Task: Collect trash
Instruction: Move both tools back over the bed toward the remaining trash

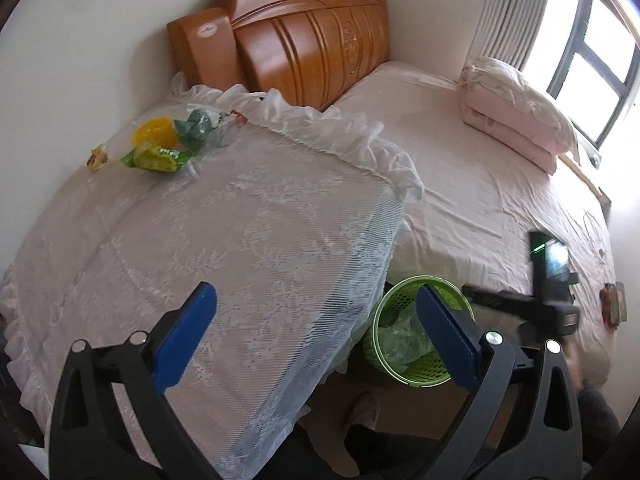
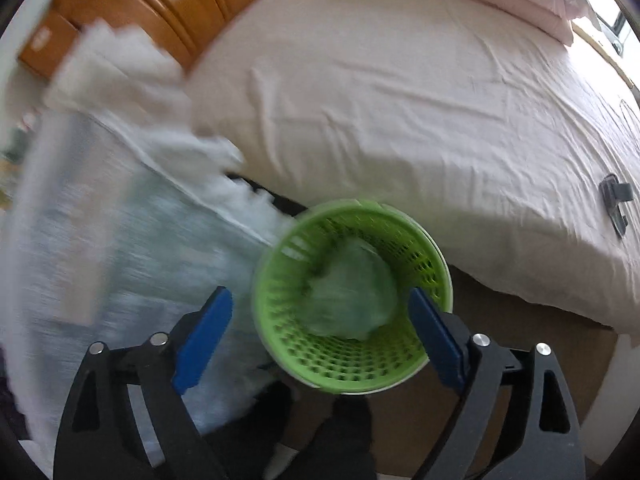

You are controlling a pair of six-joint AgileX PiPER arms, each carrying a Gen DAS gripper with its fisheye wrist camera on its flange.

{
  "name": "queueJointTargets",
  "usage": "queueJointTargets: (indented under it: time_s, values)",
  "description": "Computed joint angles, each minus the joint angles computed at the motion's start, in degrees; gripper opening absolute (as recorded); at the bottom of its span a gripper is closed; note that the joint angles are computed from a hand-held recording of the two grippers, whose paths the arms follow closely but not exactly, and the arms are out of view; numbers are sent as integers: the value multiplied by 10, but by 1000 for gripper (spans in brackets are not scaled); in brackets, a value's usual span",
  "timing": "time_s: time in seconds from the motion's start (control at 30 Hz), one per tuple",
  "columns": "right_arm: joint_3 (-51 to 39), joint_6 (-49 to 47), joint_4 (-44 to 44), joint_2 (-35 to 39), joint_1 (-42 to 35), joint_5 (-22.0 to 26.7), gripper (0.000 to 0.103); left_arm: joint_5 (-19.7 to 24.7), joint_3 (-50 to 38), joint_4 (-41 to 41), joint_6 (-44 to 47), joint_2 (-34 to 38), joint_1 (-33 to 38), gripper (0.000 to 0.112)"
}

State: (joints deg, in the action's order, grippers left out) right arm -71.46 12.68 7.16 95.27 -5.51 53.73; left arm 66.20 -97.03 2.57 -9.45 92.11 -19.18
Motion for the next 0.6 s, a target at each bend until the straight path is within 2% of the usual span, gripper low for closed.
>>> queueJointTargets:
  time_s: [0.1, 0.17, 0.3, 0.47, 0.6]
  values:
    - [-68, 14, 14, -35, 7, 60, 96, -6, 5, -11, 4, -9, 21, 95]
    - [-112, 29, 19, -64, 16, 87, 101, -11, 7, -20, 10, -14, 33, 95]
    - [-211, 49, -12, -83, 60, 130, 101, -15, 9, -38, 18, -24, 63, 95]
    - [-288, 46, -60, -70, 117, 157, 101, -18, 18, -44, 21, -36, 89, 95]
    - [-294, 43, -70, -68, 151, 153, 101, -19, 27, -51, 22, -44, 110, 95]
